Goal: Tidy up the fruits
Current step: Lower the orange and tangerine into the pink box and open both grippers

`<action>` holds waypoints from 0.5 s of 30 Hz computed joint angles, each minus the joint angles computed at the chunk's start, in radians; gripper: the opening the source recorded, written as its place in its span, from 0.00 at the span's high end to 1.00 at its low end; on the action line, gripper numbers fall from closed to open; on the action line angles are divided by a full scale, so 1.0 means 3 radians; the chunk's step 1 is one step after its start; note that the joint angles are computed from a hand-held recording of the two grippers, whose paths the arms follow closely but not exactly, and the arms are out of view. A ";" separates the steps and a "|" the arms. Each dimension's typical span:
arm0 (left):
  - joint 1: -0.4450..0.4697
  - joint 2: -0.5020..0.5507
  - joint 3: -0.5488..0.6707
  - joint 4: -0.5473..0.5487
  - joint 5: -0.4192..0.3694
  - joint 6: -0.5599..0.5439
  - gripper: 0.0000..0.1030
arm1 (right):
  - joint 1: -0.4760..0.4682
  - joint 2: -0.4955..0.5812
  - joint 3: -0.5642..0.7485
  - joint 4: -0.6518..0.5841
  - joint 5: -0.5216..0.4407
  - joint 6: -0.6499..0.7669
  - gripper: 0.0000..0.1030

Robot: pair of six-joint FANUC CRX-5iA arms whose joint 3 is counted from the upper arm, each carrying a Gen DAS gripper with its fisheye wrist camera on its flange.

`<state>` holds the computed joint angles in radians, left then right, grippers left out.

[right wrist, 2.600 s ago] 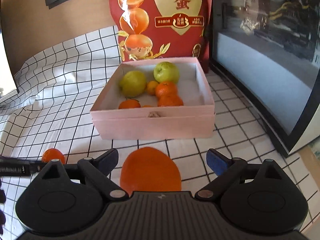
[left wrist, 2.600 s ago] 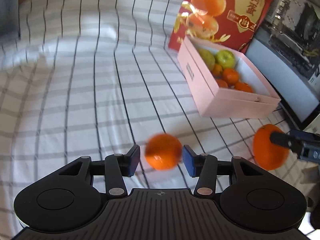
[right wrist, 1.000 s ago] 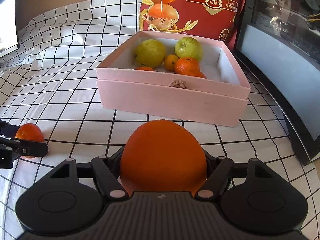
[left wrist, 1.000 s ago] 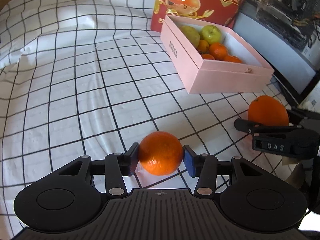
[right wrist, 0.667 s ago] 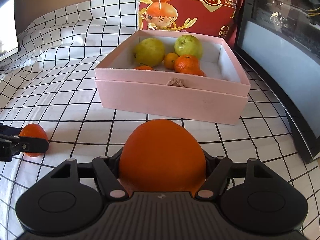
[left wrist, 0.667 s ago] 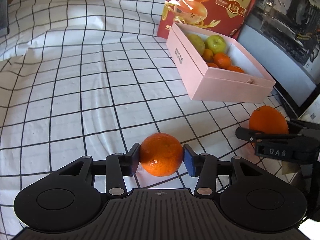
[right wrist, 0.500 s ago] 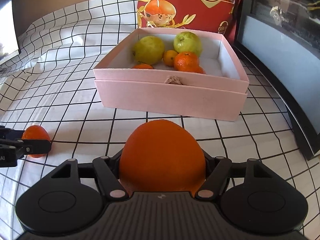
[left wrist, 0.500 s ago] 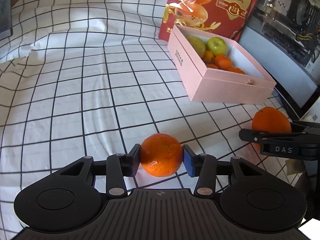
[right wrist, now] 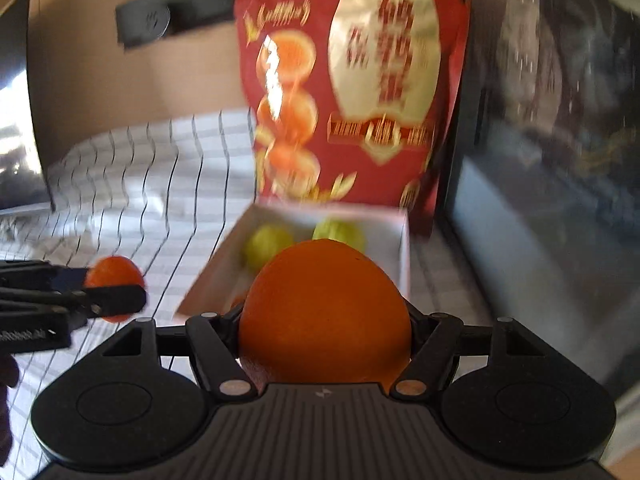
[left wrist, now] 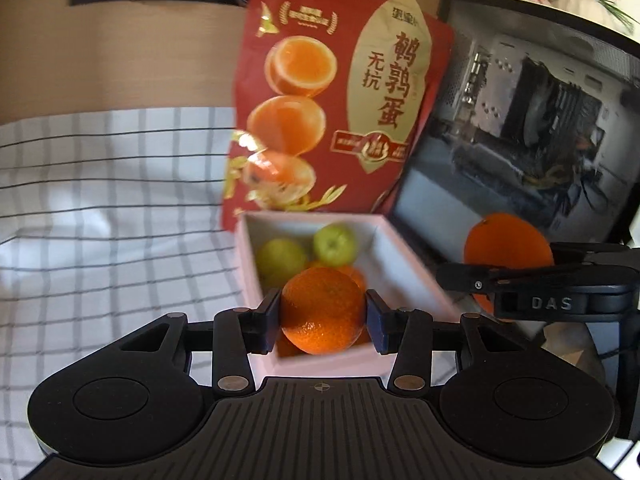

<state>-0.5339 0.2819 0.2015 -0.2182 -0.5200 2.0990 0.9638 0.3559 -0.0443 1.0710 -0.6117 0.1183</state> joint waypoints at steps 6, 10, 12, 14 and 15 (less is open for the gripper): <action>0.0136 0.0755 0.0684 0.0661 -0.0388 -0.0264 0.52 | -0.0172 0.0088 0.0317 -0.0403 0.0049 0.0566 0.31; 0.0095 0.0657 0.0510 0.0230 -0.0042 0.0297 0.52 | -0.0271 0.0122 0.0371 -0.0685 0.0150 0.0932 0.31; 0.0094 0.0461 0.0282 0.0045 0.0124 0.0725 0.52 | -0.0283 0.0167 0.0371 -0.0622 0.0115 0.0946 0.31; -0.0022 0.0292 0.0245 -0.0554 -0.0067 0.1388 0.52 | -0.0296 0.0242 0.0499 -0.0889 0.0102 0.1201 0.31; -0.0118 0.0223 0.0255 -0.0870 -0.0256 0.1706 0.52 | -0.0302 0.0303 0.0630 -0.1147 0.0096 0.1457 0.31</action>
